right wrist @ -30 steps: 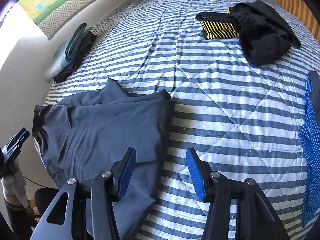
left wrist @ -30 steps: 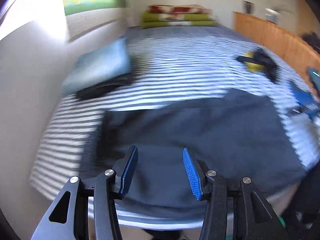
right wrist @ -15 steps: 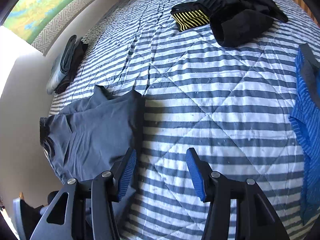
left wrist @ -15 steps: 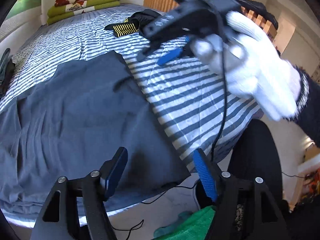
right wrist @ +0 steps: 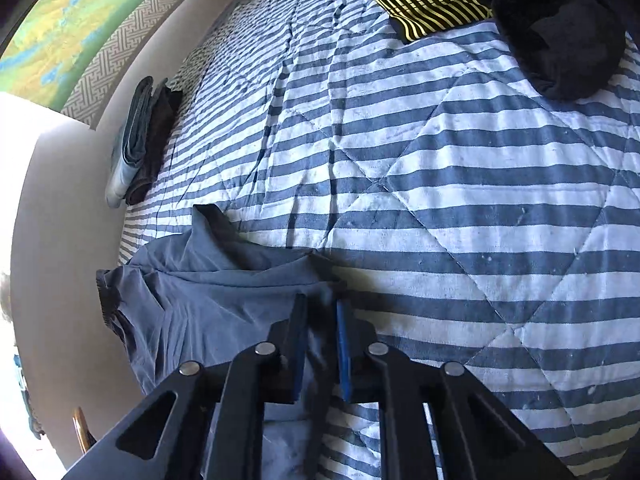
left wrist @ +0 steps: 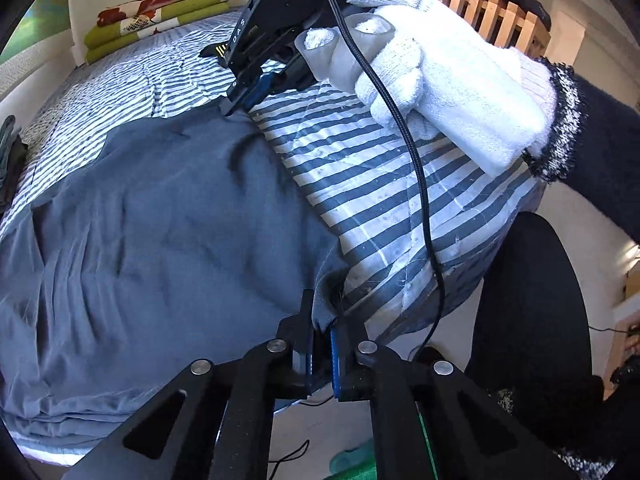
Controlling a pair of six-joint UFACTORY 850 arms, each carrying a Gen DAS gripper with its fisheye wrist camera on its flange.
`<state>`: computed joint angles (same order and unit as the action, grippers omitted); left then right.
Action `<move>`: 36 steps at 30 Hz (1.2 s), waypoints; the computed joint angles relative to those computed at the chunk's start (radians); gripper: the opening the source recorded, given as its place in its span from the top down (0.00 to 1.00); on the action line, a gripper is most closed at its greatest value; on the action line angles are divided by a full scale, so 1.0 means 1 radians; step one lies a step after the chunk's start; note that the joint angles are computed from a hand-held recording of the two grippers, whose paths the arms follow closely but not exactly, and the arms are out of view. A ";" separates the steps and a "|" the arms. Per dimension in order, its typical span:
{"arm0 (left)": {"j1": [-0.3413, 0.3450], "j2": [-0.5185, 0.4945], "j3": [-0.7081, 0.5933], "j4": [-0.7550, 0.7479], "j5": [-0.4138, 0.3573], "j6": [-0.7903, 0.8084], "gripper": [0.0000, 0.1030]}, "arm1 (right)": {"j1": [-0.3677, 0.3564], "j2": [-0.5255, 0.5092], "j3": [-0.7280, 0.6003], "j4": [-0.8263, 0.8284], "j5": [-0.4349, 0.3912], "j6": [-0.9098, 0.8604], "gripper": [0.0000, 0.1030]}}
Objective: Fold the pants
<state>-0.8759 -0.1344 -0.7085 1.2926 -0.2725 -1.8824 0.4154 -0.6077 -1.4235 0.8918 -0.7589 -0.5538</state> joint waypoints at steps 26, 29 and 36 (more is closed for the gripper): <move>-0.055 0.194 0.137 0.105 -0.088 -0.205 0.47 | -0.044 0.250 0.435 0.167 -0.172 -0.271 0.63; -0.069 0.194 0.130 0.078 -0.110 -0.156 0.47 | -0.043 0.253 0.477 0.266 -0.230 -0.312 0.59; -0.122 0.128 0.097 0.078 -0.096 -0.101 0.46 | -0.024 0.268 0.472 0.255 -0.202 -0.246 0.59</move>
<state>-0.9982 -0.0060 -0.6110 1.3708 -0.3682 -1.9837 0.3910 -0.3394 -0.9518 1.1472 -0.9605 -0.8002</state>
